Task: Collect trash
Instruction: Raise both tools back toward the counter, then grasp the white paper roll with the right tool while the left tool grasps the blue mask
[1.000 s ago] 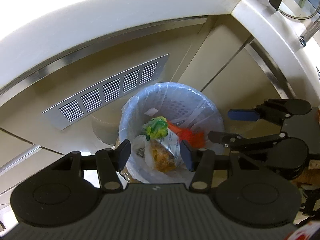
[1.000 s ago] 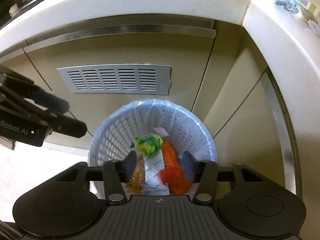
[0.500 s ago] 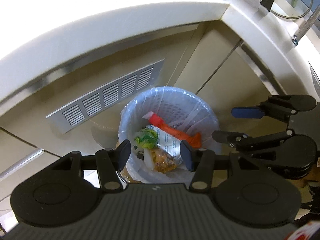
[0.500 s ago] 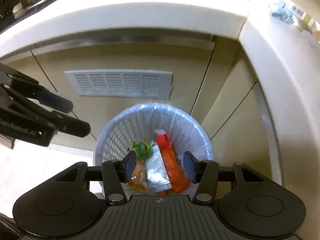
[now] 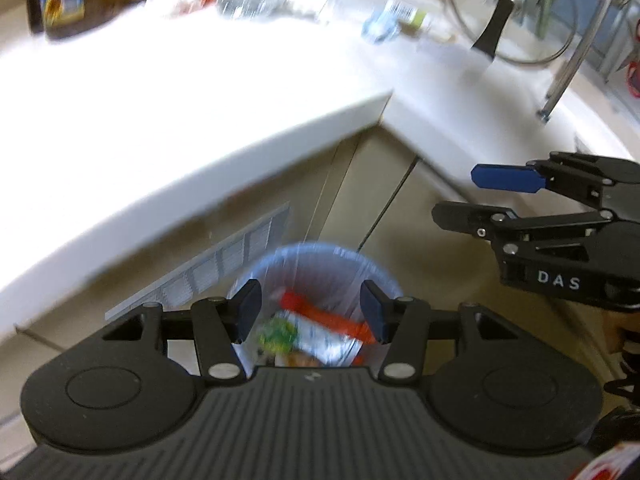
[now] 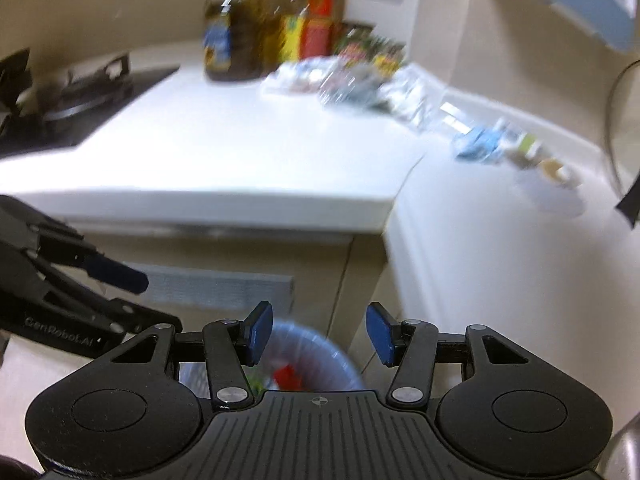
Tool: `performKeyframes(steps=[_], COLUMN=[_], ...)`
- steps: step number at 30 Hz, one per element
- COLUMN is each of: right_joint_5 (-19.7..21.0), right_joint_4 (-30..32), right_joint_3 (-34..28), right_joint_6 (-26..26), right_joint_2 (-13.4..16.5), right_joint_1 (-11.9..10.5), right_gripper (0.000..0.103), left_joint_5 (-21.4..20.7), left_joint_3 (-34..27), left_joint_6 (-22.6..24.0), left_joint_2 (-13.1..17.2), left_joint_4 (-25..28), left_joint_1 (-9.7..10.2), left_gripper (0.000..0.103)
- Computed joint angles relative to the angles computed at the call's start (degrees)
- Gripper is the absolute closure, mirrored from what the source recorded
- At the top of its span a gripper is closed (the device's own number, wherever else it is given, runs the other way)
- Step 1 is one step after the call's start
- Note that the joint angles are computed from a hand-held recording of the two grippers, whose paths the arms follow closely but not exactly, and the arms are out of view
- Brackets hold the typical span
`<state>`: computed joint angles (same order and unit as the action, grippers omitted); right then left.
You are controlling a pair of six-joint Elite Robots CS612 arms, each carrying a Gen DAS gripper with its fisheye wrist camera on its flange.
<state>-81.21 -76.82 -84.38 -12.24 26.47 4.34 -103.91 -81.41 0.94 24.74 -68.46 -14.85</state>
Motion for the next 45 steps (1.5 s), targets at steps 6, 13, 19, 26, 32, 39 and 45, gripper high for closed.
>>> performKeyframes(steps=[6,13,19,26,32,39,45], right_joint_5=[-1.78,-4.09,-5.99,-6.02,-5.37,-0.64,2.51], right_joint_4=[-4.83,-8.54,-12.3,-16.34,-20.2,-24.41,-27.3], right_joint_3=[0.79,2.81,6.76,14.93,22.51,29.02,33.76], right_joint_6=[4.19,8.91,12.82,18.24,20.26,26.93,30.33], right_joint_2=[-0.73,-1.75,-3.4,-6.46,-9.21,-11.52,-13.36], right_joint_1=[-0.8,-2.6,-4.68,-7.7,-9.43,-10.99,-11.48], right_gripper=[0.05,0.05,0.05,0.05,0.049,0.049,0.049], left_joint_5=[-0.93,-0.7,-0.3,1.52,3.8,6.15,7.13], left_joint_3=[2.46,7.87,14.09,24.29,33.04,44.25,53.43], left_joint_6=[0.86,0.75,0.59,-0.31,-0.71,1.52,8.23], left_joint_2=[-1.52,-3.92,-6.33,-10.43,-13.84,-18.34,-21.85], left_joint_4=[-6.85,-14.83,-20.26,-27.3,-32.19,-38.38,-45.29], left_joint_1=[-0.42,-1.13,-2.02,-3.29,-4.33,-5.35,-6.34], left_gripper=[0.051,0.048,0.048,0.048,0.048,0.048,0.048])
